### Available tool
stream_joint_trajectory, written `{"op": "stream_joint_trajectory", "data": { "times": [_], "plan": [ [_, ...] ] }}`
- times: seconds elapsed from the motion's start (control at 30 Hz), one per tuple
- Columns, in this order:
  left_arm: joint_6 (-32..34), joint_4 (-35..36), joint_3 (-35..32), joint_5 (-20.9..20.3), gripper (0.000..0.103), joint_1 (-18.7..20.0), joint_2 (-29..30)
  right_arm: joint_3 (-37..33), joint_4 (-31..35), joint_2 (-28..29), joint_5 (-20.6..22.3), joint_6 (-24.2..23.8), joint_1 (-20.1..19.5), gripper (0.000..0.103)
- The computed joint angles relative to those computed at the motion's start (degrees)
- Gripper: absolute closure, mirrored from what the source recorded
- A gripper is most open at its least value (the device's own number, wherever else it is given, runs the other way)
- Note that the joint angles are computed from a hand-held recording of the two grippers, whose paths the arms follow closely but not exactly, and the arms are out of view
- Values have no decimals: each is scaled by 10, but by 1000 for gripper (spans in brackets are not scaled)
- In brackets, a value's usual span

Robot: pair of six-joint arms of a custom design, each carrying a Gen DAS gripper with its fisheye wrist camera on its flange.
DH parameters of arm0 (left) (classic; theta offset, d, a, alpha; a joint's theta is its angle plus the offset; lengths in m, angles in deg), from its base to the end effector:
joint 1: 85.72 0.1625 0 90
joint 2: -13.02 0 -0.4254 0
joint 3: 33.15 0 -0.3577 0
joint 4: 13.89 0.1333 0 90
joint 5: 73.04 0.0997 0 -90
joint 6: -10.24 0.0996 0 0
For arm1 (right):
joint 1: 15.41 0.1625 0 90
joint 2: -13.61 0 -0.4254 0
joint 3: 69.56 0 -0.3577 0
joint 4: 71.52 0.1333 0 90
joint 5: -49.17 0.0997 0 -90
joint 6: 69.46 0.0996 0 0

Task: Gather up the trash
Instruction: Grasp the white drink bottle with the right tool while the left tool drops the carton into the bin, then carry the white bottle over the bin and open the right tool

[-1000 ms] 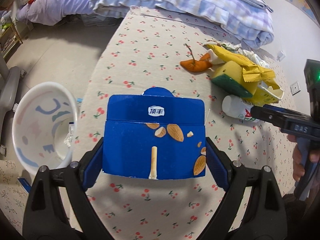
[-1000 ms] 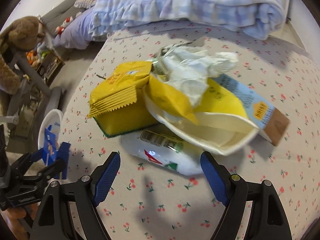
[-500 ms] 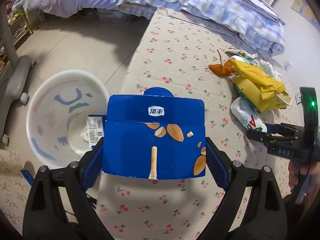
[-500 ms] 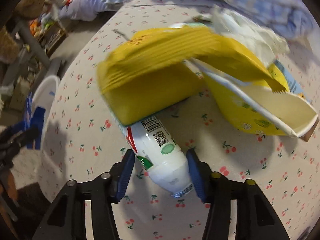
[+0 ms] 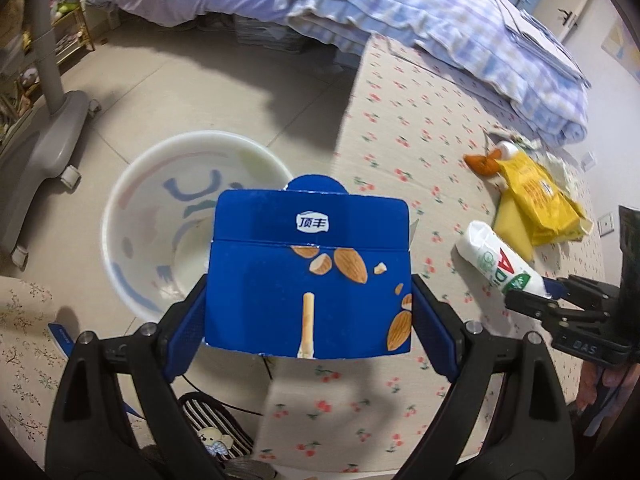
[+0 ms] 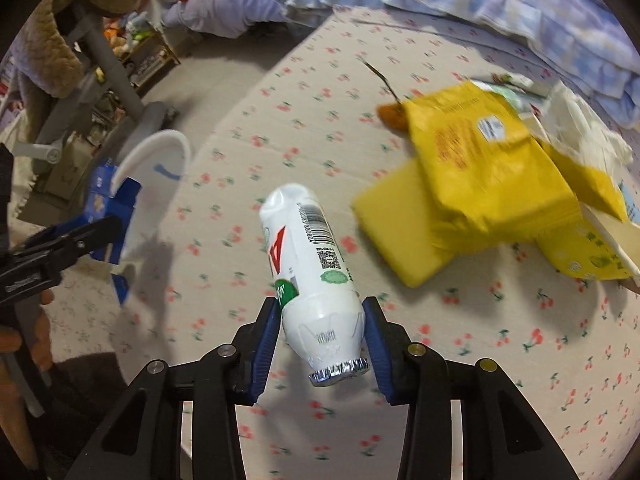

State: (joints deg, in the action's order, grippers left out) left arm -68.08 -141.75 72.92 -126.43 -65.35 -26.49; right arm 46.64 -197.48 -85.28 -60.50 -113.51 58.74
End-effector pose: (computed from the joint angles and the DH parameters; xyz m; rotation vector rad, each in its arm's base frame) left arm -0.4200 -0.3615 -0.0130 0.0210 2.4378 -0.6008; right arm -0.0133 -0.4122 0.4194 0.5791 -2.6187 0.1494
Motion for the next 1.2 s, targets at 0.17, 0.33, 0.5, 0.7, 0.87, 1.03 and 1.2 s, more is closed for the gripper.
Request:
{"op": "stream_joint_trajectory", "data": {
  "times": [0.17, 0.33, 0.5, 0.7, 0.87, 1.03, 1.2],
  "plan": [
    [-24, 16, 21, 17, 11, 7, -21, 8, -11, 10, 19, 25, 25, 61],
    [-55, 44, 32, 29, 8, 14, -37, 13, -22, 22, 40, 52, 47, 62],
    [-69, 67, 44, 45, 2, 12, -53, 17, -38, 37, 53, 68, 64, 62],
    [-114, 114, 52, 50, 1, 11, -80, 18, -46, 57, 64, 97, 93, 62],
    [-171, 165, 57, 38, 1, 11, -102, 18, -54, 83, 72, 119, 123, 62],
    [-208, 202, 64, 34, 1, 9, -117, 24, -75, 112, 76, 137, 144, 62],
    [-221, 215, 72, 29, 1, 6, -126, 28, -94, 135, 96, 153, 148, 59]
  ]
}}
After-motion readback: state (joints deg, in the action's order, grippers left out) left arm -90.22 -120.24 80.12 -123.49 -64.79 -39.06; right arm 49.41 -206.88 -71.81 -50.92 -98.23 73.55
